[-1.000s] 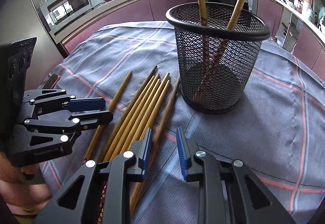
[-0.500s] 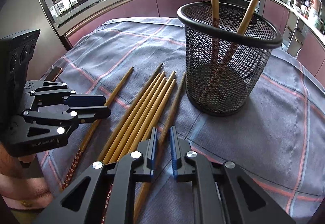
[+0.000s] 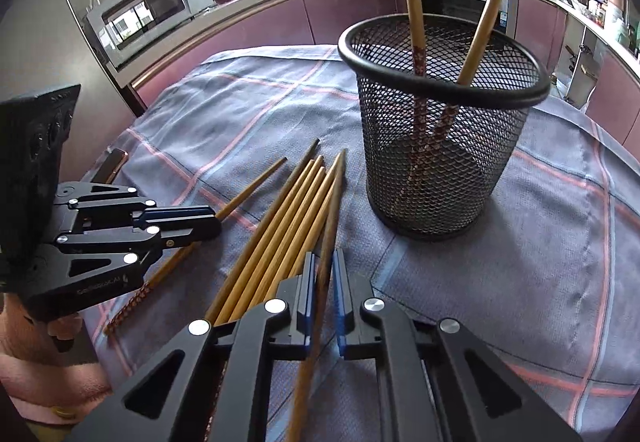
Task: Organize utensils
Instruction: 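Grasp one chopstick with the right tool while the left tool grasps another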
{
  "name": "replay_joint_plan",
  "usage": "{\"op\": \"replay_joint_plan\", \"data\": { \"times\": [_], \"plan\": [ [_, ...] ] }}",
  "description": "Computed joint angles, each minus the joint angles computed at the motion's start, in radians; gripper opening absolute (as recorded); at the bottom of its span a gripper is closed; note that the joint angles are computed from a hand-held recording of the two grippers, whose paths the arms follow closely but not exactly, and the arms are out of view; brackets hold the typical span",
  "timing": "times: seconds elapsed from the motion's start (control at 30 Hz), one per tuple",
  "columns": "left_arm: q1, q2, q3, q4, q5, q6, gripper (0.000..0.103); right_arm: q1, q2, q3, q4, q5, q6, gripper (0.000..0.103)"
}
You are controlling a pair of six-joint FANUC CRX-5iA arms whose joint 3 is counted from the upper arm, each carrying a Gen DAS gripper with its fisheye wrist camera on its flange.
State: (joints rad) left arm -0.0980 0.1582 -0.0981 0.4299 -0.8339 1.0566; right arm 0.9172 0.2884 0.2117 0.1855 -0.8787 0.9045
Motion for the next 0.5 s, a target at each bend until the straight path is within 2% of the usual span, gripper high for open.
{"op": "replay_joint_plan", "data": {
  "times": [0.23,0.5],
  "plan": [
    [0.014,-0.034,-0.041,0.074,0.018,-0.046,0.007,-0.002,-0.04,-0.03,-0.027,0.043,0.014,0.005],
    [0.031,-0.078,-0.095,0.231,0.021,-0.149,0.007,0.004,-0.104,-0.085,-0.031,0.135,0.017,0.005]
  ]
}}
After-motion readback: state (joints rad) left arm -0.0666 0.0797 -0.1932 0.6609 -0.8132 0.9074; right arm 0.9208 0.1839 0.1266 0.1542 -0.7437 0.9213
